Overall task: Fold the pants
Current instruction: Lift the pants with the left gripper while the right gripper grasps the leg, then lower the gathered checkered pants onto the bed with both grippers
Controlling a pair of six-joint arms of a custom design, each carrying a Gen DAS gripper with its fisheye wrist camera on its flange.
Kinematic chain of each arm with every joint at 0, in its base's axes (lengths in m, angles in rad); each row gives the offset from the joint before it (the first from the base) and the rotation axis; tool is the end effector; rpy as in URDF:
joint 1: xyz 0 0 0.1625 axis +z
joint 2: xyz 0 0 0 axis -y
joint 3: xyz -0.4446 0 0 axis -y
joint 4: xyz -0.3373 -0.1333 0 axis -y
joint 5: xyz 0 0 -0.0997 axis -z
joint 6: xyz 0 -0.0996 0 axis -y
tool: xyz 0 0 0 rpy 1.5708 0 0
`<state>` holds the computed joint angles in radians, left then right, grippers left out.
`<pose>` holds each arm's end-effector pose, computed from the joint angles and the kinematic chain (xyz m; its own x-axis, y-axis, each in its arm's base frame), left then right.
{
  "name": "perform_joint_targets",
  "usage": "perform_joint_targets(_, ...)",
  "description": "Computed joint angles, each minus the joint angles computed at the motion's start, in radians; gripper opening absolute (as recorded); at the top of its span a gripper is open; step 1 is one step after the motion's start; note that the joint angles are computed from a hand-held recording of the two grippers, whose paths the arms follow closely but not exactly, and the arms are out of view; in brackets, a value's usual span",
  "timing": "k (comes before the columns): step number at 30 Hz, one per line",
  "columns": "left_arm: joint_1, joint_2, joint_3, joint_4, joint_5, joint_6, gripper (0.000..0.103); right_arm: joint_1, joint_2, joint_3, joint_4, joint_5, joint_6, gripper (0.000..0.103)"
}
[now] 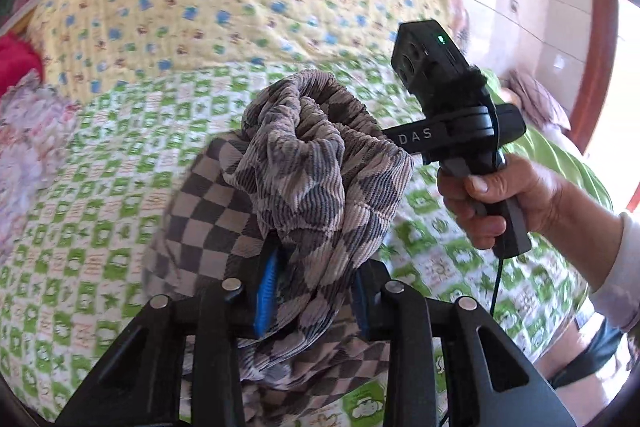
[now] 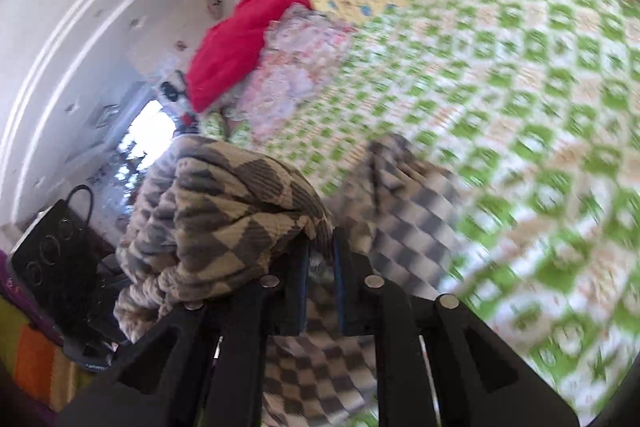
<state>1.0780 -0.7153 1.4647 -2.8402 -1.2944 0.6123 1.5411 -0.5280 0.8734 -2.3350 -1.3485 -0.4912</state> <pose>-0.1977 -0.7073 0.1907 -0.5101 0.7141 -0.4794 0.8600 0.4327 -0.2705 0.1305 -0.8363 0.2241 -0.8748 -0.4842 0.0142 -0.4372 0.7766 -0.4536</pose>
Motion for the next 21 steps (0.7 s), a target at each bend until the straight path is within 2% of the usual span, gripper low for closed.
perform_joint_targets(2, 0.004, 0.011, 0.005, -0.003, -0.008, 0.022, 0.041, 0.001, -0.028, 0.069, -0.079, -0.089, 0.045, 0.014)
perform_joint_targets(4, 0.007, 0.013, 0.014, -0.001, -0.016, 0.038, 0.043, 0.0, -0.05, 0.123, -0.148, -0.147, 0.084, 0.014)
perform_joint_targets(5, 0.009, 0.01, 0.013, 0.012, -0.027, 0.041, 0.047, -0.002, -0.057, 0.142, -0.174, -0.164, 0.099, 0.014)
perform_joint_targets(8, 0.012, -0.012, -0.001, 0.109, -0.072, 0.03, 0.07, -0.003, -0.097, 0.228, -0.28, -0.219, 0.158, 0.018)
perform_joint_targets(9, 0.012, -0.02, -0.002, 0.127, -0.083, 0.021, 0.071, -0.002, -0.11, 0.255, -0.312, -0.222, 0.166, 0.02)
perform_joint_targets(10, 0.009, -0.032, 0.006, 0.136, -0.085, 0.016, 0.071, 0.0, -0.126, 0.289, -0.353, -0.226, 0.169, 0.026)
perform_joint_targets(11, 0.007, -0.039, 0.012, 0.137, -0.08, 0.014, 0.071, 0.006, -0.141, 0.32, -0.399, -0.239, 0.175, 0.042)
perform_joint_targets(12, 0.006, -0.046, 0.013, 0.144, -0.079, 0.012, 0.071, 0.009, -0.152, 0.345, -0.434, -0.244, 0.18, 0.052)
perform_joint_targets(13, 0.006, -0.059, 0.018, 0.154, -0.08, 0.003, 0.071, 0.014, -0.166, 0.376, -0.482, -0.252, 0.192, 0.071)
perform_joint_targets(14, 0.007, -0.066, 0.019, 0.162, -0.085, -0.006, 0.071, 0.018, -0.176, 0.4, -0.519, -0.251, 0.196, 0.077)
perform_joint_targets(17, 0.015, -0.095, 0.014, 0.197, -0.096, -0.042, 0.071, 0.037, -0.203, 0.45, -0.573, -0.245, 0.203, 0.08)
perform_joint_targets(21, 0.02, -0.116, -0.005, 0.197, -0.064, -0.076, 0.072, 0.074, -0.206, 0.466, -0.606, -0.268, 0.205, 0.084)
